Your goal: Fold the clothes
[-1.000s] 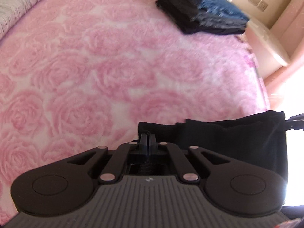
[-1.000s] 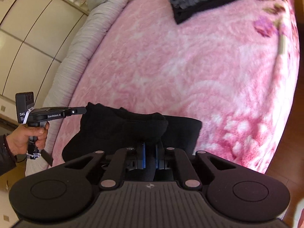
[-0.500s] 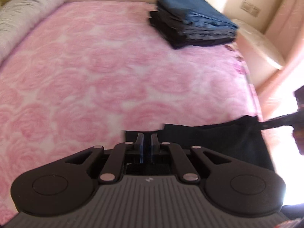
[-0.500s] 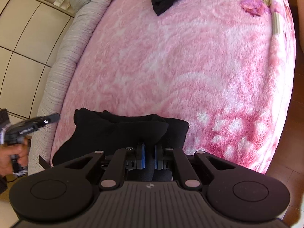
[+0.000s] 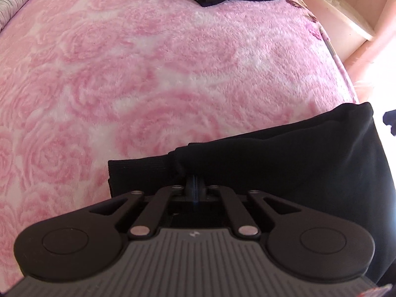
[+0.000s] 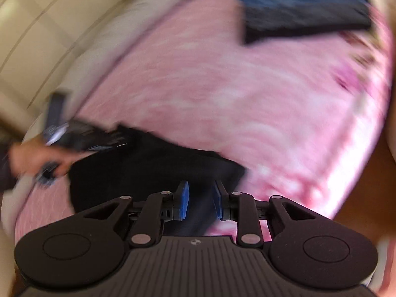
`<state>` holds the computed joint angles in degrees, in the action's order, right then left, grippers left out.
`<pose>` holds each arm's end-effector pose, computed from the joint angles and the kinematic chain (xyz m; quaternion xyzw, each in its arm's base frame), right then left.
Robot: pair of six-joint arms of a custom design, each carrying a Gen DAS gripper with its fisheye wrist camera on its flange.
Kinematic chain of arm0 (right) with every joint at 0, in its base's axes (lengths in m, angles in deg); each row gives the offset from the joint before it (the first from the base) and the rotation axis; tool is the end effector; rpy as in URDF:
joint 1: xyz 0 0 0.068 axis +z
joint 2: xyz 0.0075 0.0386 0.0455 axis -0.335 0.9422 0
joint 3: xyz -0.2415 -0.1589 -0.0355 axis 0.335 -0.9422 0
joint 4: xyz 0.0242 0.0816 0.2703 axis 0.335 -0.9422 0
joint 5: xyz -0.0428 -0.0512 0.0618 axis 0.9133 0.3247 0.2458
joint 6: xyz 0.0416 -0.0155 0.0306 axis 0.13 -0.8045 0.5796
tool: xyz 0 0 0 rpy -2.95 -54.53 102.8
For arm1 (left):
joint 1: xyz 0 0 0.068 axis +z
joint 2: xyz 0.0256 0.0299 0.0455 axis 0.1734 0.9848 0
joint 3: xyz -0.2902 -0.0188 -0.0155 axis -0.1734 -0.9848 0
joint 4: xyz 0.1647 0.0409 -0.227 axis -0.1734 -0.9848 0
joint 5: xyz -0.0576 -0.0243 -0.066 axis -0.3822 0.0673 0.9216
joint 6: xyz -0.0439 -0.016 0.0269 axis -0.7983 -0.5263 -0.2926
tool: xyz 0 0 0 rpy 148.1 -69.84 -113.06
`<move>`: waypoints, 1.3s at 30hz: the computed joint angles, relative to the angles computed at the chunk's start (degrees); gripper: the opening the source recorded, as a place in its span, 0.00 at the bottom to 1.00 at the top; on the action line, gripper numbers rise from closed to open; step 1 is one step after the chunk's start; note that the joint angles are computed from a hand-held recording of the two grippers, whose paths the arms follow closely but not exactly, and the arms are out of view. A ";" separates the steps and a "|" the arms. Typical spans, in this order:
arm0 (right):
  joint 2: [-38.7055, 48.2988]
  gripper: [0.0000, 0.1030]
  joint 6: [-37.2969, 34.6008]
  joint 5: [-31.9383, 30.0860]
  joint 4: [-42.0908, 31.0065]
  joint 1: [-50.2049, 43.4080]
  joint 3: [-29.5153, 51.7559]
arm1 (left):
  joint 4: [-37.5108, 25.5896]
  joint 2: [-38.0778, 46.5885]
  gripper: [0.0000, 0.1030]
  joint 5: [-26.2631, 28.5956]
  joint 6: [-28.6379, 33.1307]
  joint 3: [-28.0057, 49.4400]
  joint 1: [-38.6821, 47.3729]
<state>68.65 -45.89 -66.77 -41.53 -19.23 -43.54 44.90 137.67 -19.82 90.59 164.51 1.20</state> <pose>0.1866 0.0094 0.1310 0.1884 0.9133 0.1928 0.3053 0.4604 -0.0842 0.0759 0.5897 0.7854 -0.1448 0.1203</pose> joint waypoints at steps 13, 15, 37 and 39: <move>25.97 0.00 -7.08 -5.86 14.86 -9.21 2.50 | -1.94 2.84 0.03 0.24 -4.98 4.74 -0.67; 22.08 0.00 -5.77 -4.98 10.00 -9.54 2.04 | -1.19 0.82 0.02 -0.41 -4.28 3.75 -0.11; 0.03 0.00 17.85 13.44 -0.97 29.41 -4.28 | 10.07 -9.70 0.10 2.04 11.51 -16.63 12.89; -5.56 0.15 24.15 20.67 -9.17 37.32 -2.55 | 10.89 -11.66 0.10 2.70 12.62 -17.95 13.56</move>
